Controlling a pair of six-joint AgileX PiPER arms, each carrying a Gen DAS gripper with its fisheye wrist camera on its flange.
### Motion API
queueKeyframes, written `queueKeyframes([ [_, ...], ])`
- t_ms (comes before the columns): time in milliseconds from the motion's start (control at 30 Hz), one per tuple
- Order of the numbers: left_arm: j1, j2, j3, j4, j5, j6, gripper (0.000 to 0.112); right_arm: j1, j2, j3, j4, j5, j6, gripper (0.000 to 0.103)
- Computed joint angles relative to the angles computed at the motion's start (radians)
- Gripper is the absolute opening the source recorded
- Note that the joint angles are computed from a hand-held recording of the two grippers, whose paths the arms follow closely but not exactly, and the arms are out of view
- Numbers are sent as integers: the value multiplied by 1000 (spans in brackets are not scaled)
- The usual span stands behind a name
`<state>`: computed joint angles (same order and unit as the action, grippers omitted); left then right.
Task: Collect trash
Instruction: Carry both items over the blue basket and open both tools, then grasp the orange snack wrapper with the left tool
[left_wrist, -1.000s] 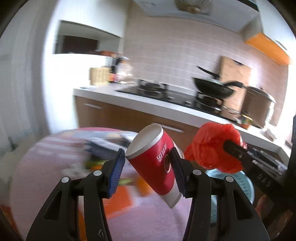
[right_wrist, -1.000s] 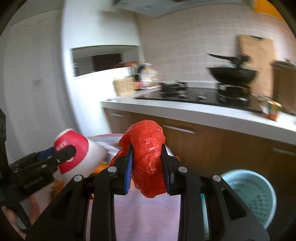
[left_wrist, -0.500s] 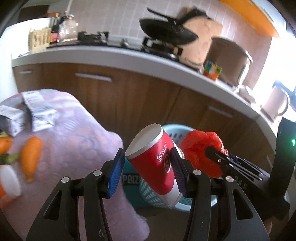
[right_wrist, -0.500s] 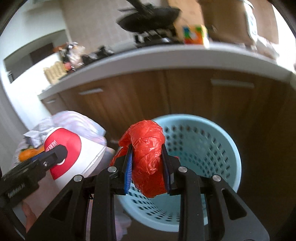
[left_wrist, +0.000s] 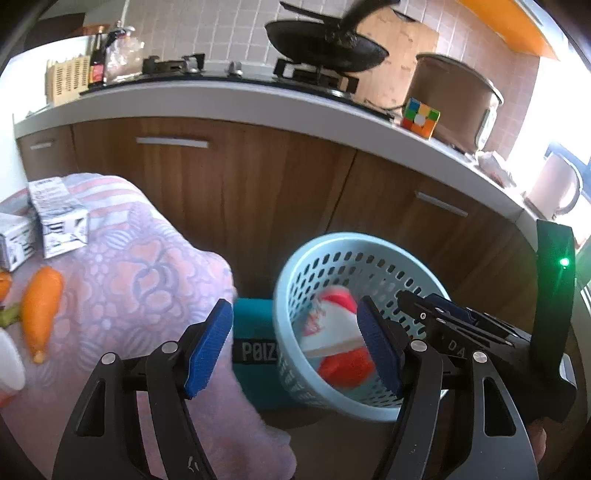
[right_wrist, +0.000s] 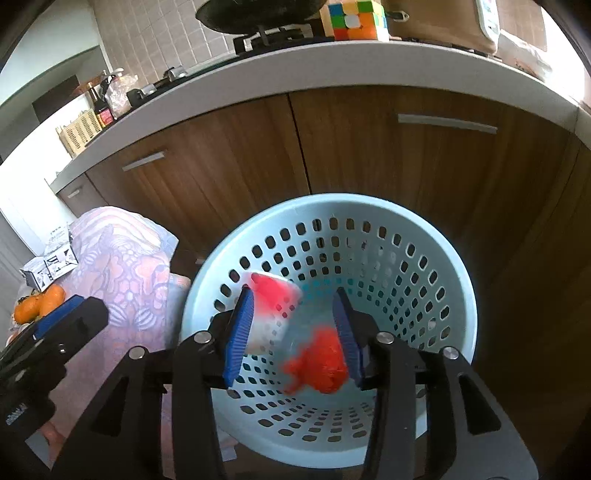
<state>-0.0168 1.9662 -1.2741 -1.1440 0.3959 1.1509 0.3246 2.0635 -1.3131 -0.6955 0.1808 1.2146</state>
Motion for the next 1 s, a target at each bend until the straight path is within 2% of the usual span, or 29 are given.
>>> queueKeyframes([
  [167,74,-90,95,-140,6,140,68,42,-42,4,-113,7,97,41],
  [300,171,-192,200,-272,24,285,68,122,-84,-5,-330,4,272,41],
  [400,265,-266,268,-333,44,362,68,189,-93,-39,-413,-1,314,41],
  [467,336,-307,296,-330,44,363,68,231,-90,-67,-408,-2,283,41],
  [633,527,-387,366,-357,61,411,68,323,-58,-163,-177,-12,20,41],
  [767,672,-399,379,-313,69,399,68,389,-9,-263,119,9,-289,41],
  [867,753,-373,371,-272,75,398,68,433,28,-335,218,44,-404,41],
  [1000,850,-296,326,-177,151,372,75,468,80,-431,381,88,-576,41],
])
